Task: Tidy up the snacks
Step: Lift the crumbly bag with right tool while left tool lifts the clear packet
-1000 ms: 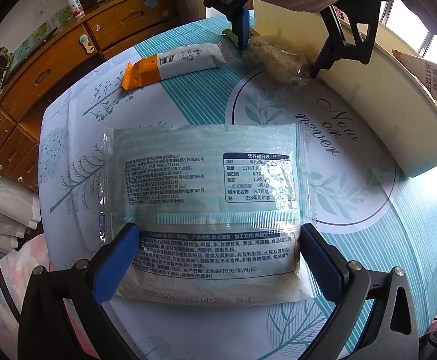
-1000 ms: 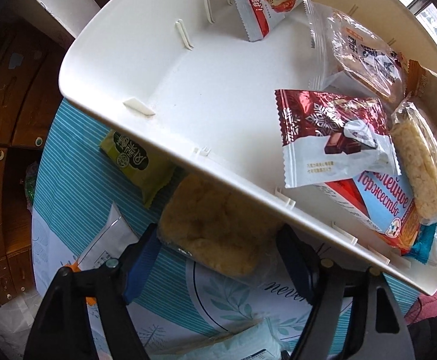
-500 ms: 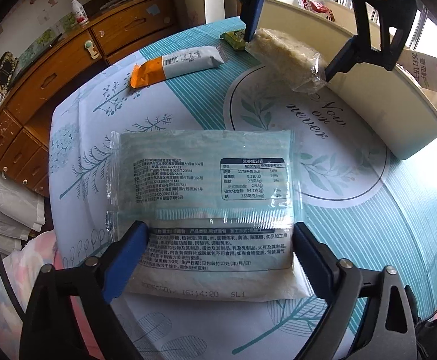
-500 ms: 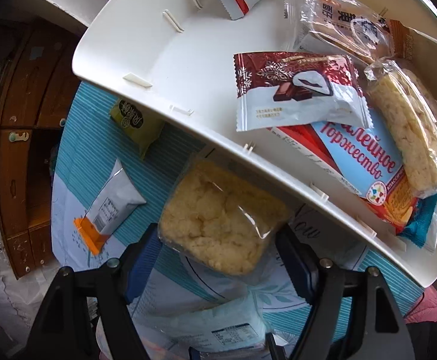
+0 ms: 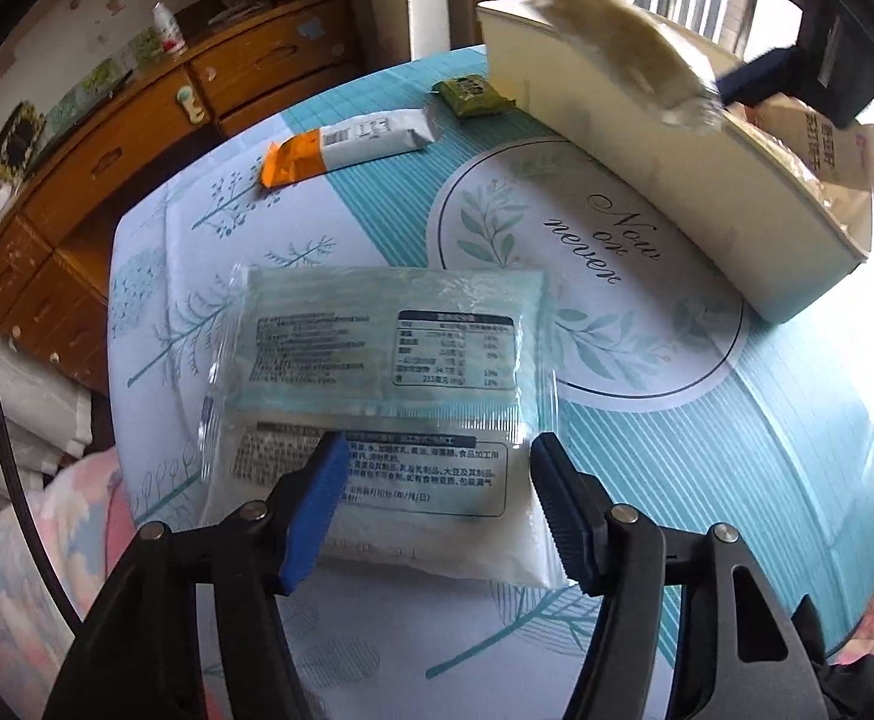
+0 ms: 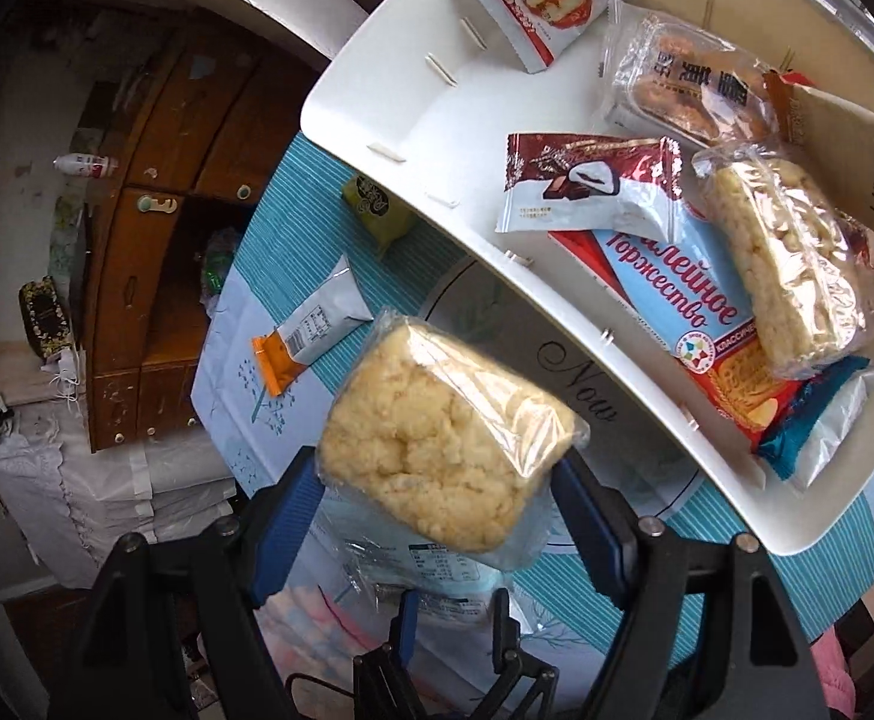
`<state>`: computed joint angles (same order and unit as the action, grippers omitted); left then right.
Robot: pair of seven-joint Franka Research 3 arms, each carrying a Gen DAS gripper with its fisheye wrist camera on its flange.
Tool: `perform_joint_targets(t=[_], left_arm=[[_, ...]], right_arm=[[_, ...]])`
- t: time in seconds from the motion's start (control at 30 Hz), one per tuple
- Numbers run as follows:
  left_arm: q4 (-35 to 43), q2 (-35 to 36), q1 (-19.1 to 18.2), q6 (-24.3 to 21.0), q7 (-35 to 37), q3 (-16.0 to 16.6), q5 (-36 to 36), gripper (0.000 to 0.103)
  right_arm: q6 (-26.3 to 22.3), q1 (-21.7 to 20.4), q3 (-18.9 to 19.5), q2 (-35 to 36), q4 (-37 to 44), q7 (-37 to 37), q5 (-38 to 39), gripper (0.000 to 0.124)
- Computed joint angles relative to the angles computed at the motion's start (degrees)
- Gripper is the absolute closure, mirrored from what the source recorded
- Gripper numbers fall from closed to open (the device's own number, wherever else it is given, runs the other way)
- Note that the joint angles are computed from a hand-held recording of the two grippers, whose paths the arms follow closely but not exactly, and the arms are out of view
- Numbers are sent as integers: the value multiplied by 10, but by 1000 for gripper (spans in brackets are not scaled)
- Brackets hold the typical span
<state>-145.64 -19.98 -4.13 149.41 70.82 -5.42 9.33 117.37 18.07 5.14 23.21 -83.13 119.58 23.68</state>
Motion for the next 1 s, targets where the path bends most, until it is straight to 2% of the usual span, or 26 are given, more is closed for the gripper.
perform_joint_targets(t=[0.07, 0.1, 0.17, 0.23, 0.3, 0.5, 0.67, 1.0], left_arm=[[-1, -9, 5, -5, -10, 1, -1, 34], [0, -14, 7, -9, -12, 4, -4, 23], [4, -18, 1, -14, 4, 24, -32, 15], [8, -20, -9, -18, 35, 51, -81, 14], [17, -15, -17, -30, 70, 78, -139, 9], [46, 23, 7, -63, 133, 95, -230, 8], [76, 67, 19, -105, 208, 111, -349, 8], [94, 97, 74, -118, 261, 84, -426, 8]], right_arm=[[20, -8, 0, -26, -32, -21, 11, 46], [31, -7, -1, -30, -41, -22, 9, 46], [53, -17, 2, -47, -73, -46, 34, 46], [54, -26, 3, -61, -92, -65, 57, 46], [55, -33, 5, -73, -110, -87, 78, 46], [41, -48, 2, -106, -141, -157, 122, 46], [53, -52, -1, -128, -155, -217, 152, 46], [129, -57, -17, -167, -192, -258, 148, 46]])
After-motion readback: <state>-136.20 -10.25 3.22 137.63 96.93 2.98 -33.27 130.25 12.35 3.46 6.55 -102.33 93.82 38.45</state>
